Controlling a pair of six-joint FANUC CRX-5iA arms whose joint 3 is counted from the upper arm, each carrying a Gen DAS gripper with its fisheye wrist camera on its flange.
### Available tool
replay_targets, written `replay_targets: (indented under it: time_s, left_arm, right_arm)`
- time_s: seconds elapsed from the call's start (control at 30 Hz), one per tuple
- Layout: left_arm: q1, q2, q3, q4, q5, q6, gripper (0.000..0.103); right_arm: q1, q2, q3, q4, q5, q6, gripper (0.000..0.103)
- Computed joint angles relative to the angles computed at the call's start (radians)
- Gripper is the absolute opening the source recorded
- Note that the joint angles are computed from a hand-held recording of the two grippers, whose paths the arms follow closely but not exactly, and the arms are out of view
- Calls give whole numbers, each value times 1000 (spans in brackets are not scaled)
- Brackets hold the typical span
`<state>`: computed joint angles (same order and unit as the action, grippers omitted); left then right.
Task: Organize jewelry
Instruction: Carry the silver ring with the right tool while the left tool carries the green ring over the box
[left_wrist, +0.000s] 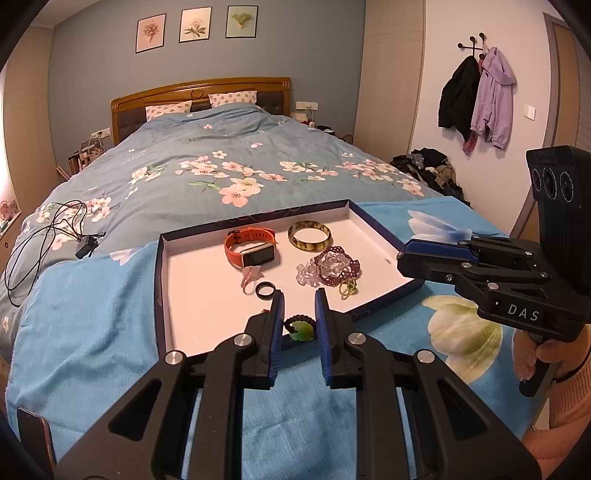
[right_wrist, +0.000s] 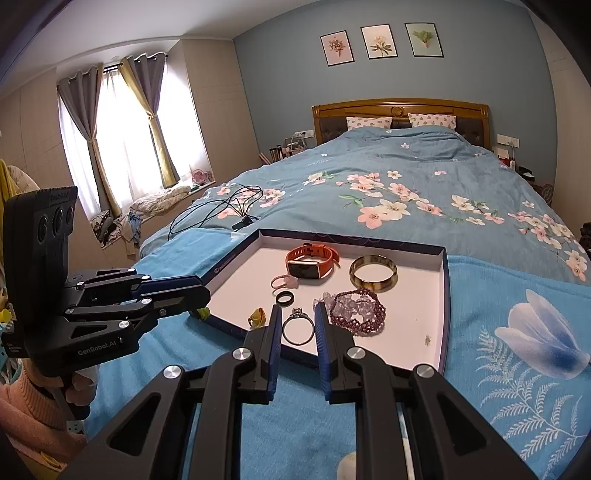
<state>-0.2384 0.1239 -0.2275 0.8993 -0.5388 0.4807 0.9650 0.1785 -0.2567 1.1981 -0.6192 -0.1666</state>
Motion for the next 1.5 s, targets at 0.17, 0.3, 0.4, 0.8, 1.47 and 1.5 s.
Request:
replay_targets:
  time_s: [0.17, 0.3, 0.4, 0.8, 1.47, 1.5]
  left_arm:
    - [1, 7, 8, -2, 0, 4, 17]
    - [0, 13, 16, -1, 3, 6, 17]
    - [-1, 18, 22, 0, 6, 8, 17]
    - [-3, 32, 41, -12, 8, 22, 17]
    - [-10, 62, 82, -34, 16, 43, 17]
    - [-10, 62, 82, -33, 17, 43, 17]
  right_arm:
    - [-5, 4, 4, 0, 5, -1, 16]
    - [-8, 6, 8, 0, 5, 3, 16]
    - [-8, 8, 11, -1, 2, 8, 16]
    - [-15, 15, 25, -9, 5, 24, 16]
    - [-22, 20, 32, -16, 10, 33, 16]
    - [-22, 19, 31, -15, 10, 31, 16]
